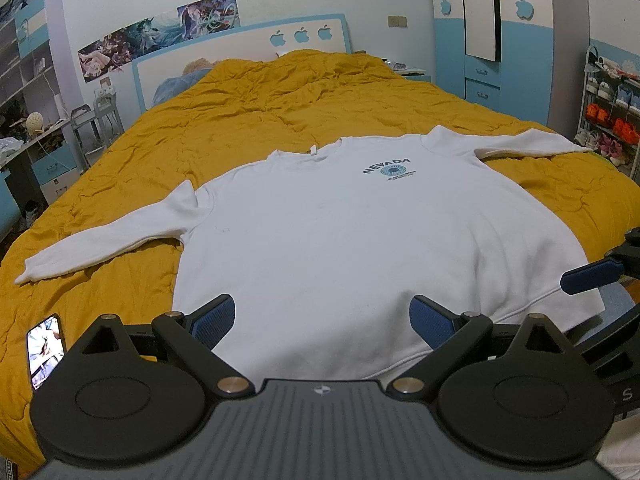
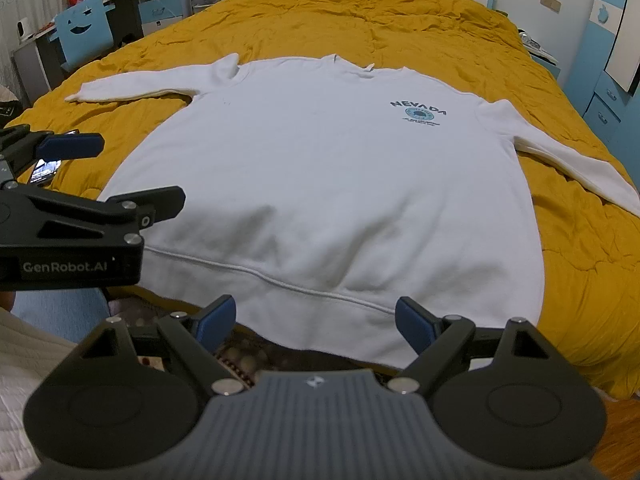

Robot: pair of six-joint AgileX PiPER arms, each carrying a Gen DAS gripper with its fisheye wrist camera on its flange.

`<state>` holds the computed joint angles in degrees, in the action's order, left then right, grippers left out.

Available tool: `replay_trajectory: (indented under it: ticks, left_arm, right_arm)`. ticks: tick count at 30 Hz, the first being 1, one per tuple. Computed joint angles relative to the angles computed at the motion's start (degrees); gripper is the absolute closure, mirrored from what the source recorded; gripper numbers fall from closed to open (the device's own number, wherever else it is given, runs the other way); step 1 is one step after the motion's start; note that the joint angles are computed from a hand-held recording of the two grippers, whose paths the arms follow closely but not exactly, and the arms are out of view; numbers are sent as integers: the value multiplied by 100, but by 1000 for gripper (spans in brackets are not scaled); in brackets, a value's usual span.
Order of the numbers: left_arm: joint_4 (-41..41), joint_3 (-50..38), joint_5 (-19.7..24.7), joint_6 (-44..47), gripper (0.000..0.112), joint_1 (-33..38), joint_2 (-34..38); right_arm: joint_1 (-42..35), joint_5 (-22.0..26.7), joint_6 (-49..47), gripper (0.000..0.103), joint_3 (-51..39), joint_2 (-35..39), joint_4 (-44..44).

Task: Fold small clothes

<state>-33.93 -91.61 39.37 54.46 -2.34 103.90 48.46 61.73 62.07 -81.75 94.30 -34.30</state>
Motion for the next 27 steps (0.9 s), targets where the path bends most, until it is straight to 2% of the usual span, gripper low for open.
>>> replay_trajectory:
  ticks: [27]
  left_arm:
    - [53, -24, 20, -45, 9, -8, 8]
  right_arm:
    - [0, 13, -9, 20, -35, 40, 6]
